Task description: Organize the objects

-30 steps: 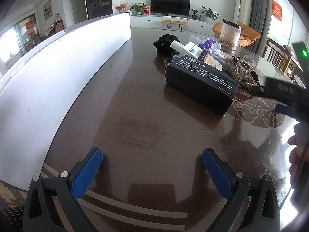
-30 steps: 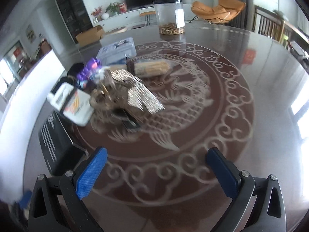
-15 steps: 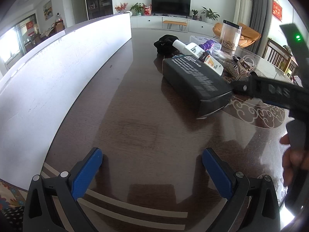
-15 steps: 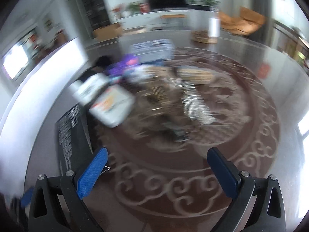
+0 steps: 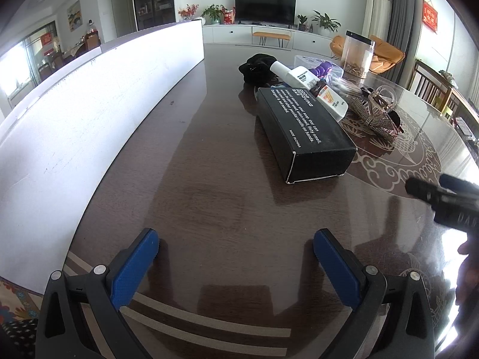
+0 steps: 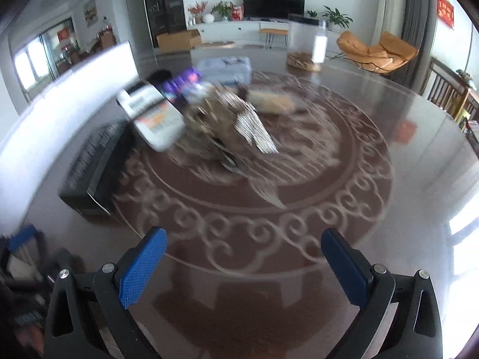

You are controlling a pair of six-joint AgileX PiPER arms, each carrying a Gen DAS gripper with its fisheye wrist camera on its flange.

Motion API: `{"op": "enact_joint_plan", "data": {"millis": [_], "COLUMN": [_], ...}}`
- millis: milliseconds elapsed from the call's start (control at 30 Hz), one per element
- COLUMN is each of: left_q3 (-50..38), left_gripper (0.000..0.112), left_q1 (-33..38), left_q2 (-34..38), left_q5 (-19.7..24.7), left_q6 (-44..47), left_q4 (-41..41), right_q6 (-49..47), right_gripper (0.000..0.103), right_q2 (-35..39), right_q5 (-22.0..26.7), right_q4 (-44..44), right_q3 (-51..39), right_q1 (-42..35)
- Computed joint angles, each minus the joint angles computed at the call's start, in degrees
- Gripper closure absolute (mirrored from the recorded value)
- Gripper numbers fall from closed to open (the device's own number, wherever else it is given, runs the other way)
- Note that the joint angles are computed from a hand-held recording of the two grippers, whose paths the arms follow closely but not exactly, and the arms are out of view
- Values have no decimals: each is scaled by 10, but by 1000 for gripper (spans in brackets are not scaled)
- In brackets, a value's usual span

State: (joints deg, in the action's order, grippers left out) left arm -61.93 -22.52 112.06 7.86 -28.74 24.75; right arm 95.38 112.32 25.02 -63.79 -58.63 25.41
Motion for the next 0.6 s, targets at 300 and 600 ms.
{"op": "enact_joint_plan", "data": {"millis": [300, 600], "left_q3": [0, -1], "left_gripper": [9, 9], "left_q1": [0, 0], "left_q2": [-1, -1], "left_q5": [1, 2], "left_q6": [-6, -7], "left_q4": [5, 5], "right_q6": [24, 19], "right_gripper": [0, 0], "right_q2": [-6, 0], "right_q5": [5, 7], "right_q4": [-12, -9], "right_q3": [23, 17], "right_q1": [1, -1]}}
